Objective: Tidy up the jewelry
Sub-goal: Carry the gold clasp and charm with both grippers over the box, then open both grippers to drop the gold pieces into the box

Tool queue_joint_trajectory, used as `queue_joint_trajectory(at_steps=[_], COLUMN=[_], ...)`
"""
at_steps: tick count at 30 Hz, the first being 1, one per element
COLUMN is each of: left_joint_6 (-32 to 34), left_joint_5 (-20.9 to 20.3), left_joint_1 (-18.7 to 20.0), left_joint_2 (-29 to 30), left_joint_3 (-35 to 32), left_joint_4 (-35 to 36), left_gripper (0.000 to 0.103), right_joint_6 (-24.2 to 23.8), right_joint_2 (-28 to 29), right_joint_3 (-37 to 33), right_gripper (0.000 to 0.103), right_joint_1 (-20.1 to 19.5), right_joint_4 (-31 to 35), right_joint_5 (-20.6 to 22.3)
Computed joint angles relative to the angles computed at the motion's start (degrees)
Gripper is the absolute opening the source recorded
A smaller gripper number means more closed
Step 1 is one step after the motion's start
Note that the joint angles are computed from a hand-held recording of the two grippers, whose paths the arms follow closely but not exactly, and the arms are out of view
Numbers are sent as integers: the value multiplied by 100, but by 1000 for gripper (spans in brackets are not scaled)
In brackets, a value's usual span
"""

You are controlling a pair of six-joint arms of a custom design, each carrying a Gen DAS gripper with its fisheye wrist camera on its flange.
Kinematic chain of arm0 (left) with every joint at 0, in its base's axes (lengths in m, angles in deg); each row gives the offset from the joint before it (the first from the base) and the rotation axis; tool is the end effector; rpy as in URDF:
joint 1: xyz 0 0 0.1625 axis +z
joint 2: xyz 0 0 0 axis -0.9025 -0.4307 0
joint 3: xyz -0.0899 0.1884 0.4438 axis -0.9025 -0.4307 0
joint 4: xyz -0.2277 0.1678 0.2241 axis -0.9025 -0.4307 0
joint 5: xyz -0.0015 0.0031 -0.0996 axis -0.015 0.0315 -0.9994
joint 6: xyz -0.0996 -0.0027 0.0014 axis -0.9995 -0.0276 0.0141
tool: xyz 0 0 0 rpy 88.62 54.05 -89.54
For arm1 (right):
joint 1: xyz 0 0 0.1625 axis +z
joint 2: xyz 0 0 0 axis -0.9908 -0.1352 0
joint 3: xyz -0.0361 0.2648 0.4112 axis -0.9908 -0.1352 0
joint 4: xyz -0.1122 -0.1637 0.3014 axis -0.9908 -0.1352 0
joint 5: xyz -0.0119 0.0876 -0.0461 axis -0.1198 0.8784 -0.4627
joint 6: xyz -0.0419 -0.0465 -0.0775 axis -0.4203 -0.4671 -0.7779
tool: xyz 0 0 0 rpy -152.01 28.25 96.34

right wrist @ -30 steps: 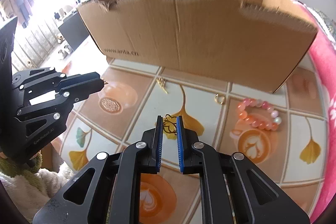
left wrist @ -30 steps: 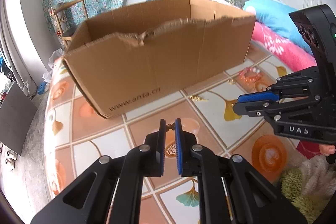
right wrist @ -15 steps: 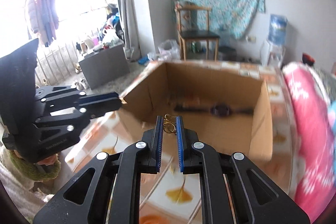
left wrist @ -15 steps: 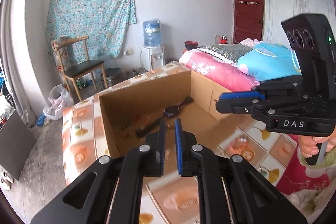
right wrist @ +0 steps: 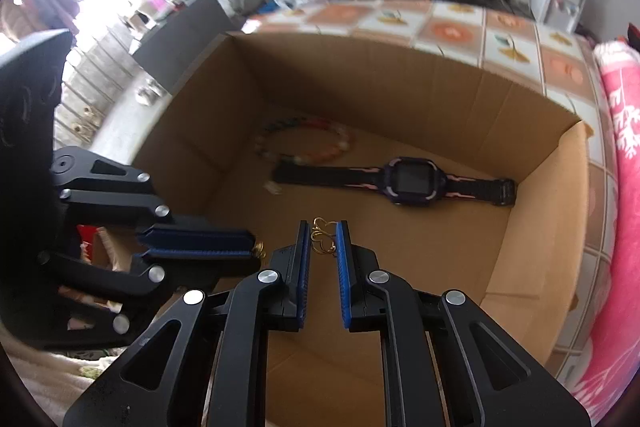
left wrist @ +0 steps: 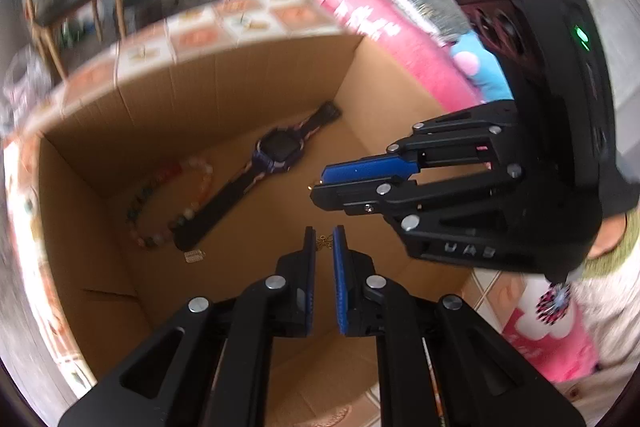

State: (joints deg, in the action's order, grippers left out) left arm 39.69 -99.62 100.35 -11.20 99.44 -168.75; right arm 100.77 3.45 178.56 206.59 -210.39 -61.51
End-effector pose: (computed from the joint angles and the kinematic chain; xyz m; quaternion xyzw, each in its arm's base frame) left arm -0.2612 -0.3837 0.2871 0.3592 0.9227 -0.0143 0.1396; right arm 0.3638 -0.3918 0.1683 0.1823 -0.9417 0.1180 0.2570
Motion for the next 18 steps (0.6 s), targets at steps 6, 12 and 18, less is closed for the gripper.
queue_joint_trajectory(at_steps=[6, 12, 18], left_joint_6=[-412, -560, -534], left_joint_5=[-441, -448, -119], left_joint_1=[485, 513, 241], left_joint_2=[390, 304, -59], left_joint_3=[-379, -353, -293], left_joint_4=[442, 409, 264], left_gripper=[8, 28, 36], right_joint_6=[-75, -151, -157], right_joint_2=[98, -28, -395], right_joint_3=[55, 137, 349], right_gripper=[16, 22, 35], right_joint_1=[-92, -89, 196], right_joint_4=[-123, -446, -994], right_joint_5=[-111, -199, -365])
